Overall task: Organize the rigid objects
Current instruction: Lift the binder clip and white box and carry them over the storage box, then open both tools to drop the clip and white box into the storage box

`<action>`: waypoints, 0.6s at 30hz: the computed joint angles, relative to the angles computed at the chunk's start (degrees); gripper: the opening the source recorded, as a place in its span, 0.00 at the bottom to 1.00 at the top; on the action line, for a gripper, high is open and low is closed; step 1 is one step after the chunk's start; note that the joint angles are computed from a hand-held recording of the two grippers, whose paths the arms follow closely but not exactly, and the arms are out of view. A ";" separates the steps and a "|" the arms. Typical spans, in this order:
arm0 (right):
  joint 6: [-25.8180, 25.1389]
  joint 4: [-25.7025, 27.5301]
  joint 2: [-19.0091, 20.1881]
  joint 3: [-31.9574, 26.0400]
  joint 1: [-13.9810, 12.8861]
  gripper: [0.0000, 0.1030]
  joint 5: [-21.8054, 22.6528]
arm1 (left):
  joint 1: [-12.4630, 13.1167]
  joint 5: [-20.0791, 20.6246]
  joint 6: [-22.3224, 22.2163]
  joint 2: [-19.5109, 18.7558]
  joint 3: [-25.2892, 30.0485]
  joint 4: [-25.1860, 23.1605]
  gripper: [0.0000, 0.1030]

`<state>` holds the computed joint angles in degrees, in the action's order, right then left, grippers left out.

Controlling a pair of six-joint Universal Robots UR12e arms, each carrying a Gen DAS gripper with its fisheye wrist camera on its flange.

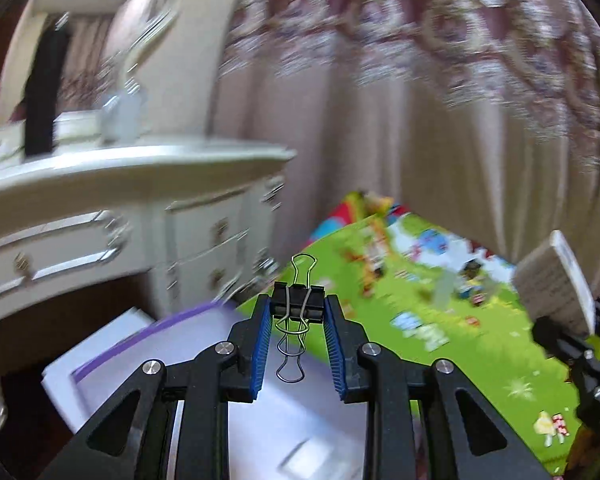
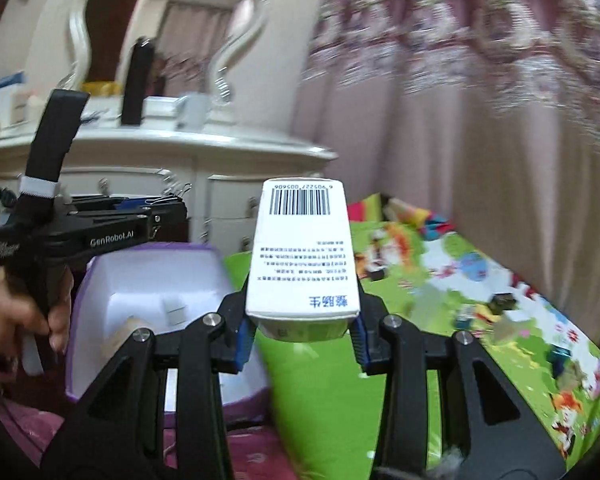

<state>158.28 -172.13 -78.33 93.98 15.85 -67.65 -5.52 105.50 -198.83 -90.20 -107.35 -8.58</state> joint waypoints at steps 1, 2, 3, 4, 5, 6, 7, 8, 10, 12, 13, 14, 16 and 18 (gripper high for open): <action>-0.59 1.32 0.28 -0.47 0.20 0.42 0.75 | 0.66 0.33 -1.20 0.64 -0.75 -1.49 0.27; -1.38 3.24 0.74 -1.22 0.49 0.42 1.53 | 1.32 0.76 -2.43 1.22 -1.46 -2.92 0.27; -1.80 4.42 0.96 -1.61 0.70 0.42 1.95 | 2.01 0.88 -3.56 1.69 -2.02 -4.44 0.27; -2.51 6.46 1.20 -2.18 0.90 0.42 2.62 | 2.49 0.71 -4.26 1.92 -2.24 -5.86 0.27; -3.37 9.05 1.68 -3.07 1.20 0.42 3.38 | 3.30 -0.14 -5.14 2.20 -2.40 -8.20 0.27; -3.87 10.76 2.00 -3.75 1.39 0.42 3.81 | 4.06 -1.27 -6.02 2.38 -2.55 -9.88 0.27; -5.05 13.81 2.41 -4.63 1.68 0.42 4.40 | 4.85 -2.52 -7.18 2.50 -2.60 -11.86 0.27; -6.24 16.77 2.89 -5.54 2.02 0.42 4.73 | 5.54 -3.73 -7.79 2.54 -2.53 -13.68 0.27; -7.96 20.82 3.54 -6.58 2.67 0.42 4.79 | 6.81 -6.40 -8.93 2.58 -2.58 -16.03 0.27; -10.06 27.05 4.51 -8.40 3.38 0.42 4.74 | 7.71 -8.10 -9.02 2.68 -2.59 -18.88 0.27; -10.74 29.41 5.02 -9.17 3.76 0.42 4.56 | 7.89 -8.40 -8.76 2.58 -2.51 -19.47 0.27; -11.27 31.16 5.34 -9.66 4.10 0.42 4.30 | 8.20 -8.83 -8.88 2.47 -2.48 -20.00 0.27; -12.27 34.66 6.55 -11.30 4.72 0.42 3.84 | 8.97 -10.26 -9.47 2.36 -2.23 -21.58 0.27; -12.24 37.92 8.02 -13.29 5.37 0.42 3.64 | 9.68 -11.29 -10.42 2.33 -2.22 -22.16 0.27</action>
<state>146.03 -134.21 -70.31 80.69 21.22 -64.01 4.16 94.21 -209.25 -87.87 -109.58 -30.74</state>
